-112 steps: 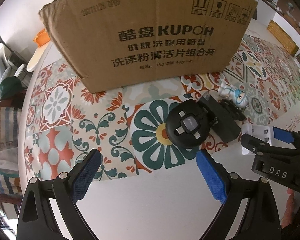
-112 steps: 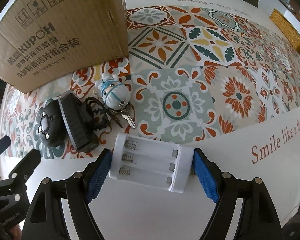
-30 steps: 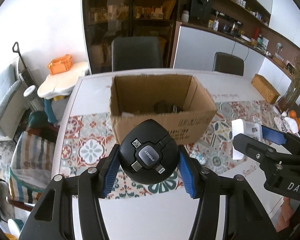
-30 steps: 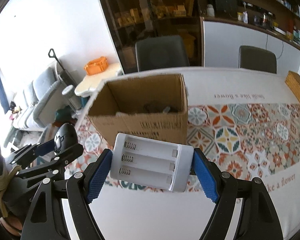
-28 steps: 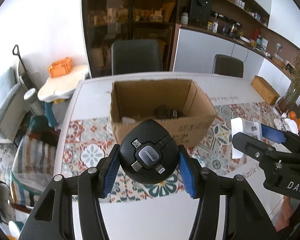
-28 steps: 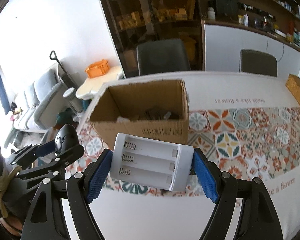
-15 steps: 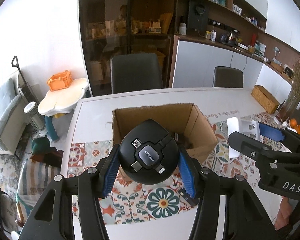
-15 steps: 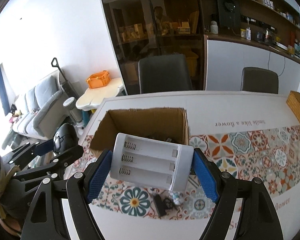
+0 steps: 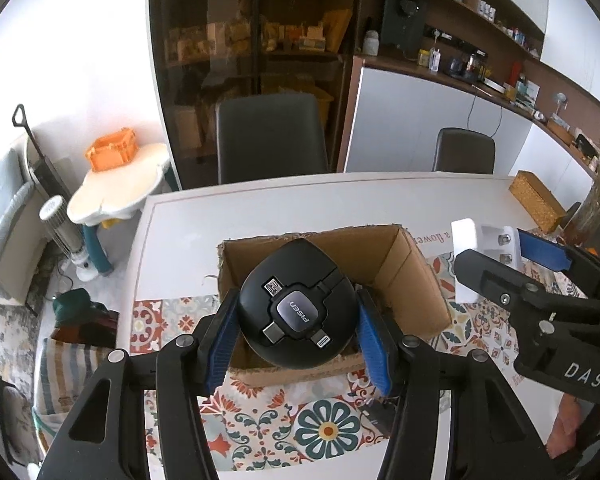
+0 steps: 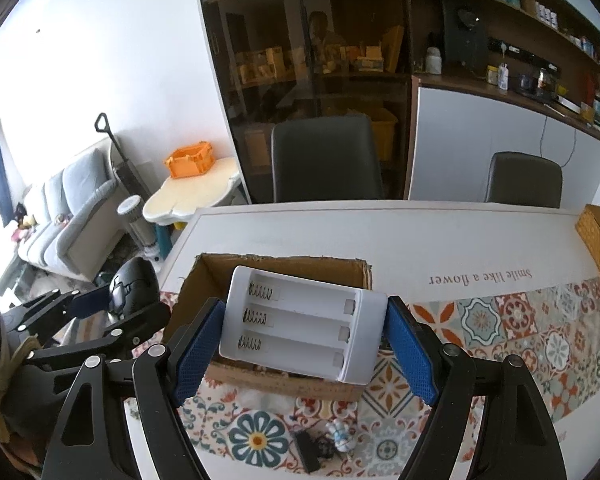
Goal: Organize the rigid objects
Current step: 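Carry the black hub and white battery holder over the cardboard box, then open both grippers to drop the black hub and battery holder into the box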
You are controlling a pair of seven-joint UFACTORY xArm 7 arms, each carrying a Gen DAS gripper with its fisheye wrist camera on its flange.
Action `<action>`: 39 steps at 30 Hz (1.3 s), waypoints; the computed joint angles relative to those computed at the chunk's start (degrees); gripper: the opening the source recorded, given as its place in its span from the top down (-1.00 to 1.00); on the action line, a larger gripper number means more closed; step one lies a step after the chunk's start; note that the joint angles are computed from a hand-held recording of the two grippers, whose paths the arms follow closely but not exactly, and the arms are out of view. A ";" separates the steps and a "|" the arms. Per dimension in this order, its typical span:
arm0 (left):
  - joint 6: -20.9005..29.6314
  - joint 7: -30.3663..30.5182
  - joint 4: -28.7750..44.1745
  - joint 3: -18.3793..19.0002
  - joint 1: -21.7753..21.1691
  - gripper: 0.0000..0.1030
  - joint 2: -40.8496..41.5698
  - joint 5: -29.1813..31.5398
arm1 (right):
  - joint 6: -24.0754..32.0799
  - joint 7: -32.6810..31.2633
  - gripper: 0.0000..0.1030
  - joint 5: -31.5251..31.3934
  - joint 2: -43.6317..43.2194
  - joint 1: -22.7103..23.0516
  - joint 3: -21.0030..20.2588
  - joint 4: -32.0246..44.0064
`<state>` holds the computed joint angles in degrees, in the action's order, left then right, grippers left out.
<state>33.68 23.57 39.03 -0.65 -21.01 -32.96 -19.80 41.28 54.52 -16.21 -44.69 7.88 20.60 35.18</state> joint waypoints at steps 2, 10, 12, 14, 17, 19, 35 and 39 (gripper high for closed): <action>0.87 0.01 1.72 -0.06 0.07 -0.07 2.50 0.35 | -0.19 -0.59 -0.55 -0.17 1.67 -0.47 -0.58 0.76; 3.80 -1.00 7.22 -1.84 1.67 -0.07 11.47 1.29 | -1.20 -2.84 -0.55 -0.02 6.85 -1.09 -3.07 2.07; 4.26 -1.46 8.26 -2.18 2.13 -0.07 13.62 0.94 | -1.31 -3.56 -0.55 0.31 8.12 -0.90 -3.81 2.28; 5.10 -1.49 9.25 -2.54 2.55 -0.07 15.22 0.94 | -1.61 -4.20 -0.55 0.55 9.25 -0.75 -4.41 2.45; 5.19 -2.07 9.36 -3.67 3.29 -0.07 16.40 2.33 | -2.05 -4.62 -0.55 0.79 10.63 -0.75 -5.08 2.41; 5.06 -2.48 9.27 -4.14 3.49 -0.07 16.92 2.91 | -2.06 -4.77 -0.55 0.87 11.32 -0.77 -5.29 2.47; -1.60 -10.33 6.26 -5.81 7.48 -0.71 14.63 12.60 | -2.98 -5.72 -0.55 2.05 14.83 0.17 -6.56 3.84; -4.86 -15.13 4.21 -6.30 10.12 -0.83 12.35 18.42 | -3.86 -6.30 -0.55 2.51 16.87 0.99 -6.49 4.96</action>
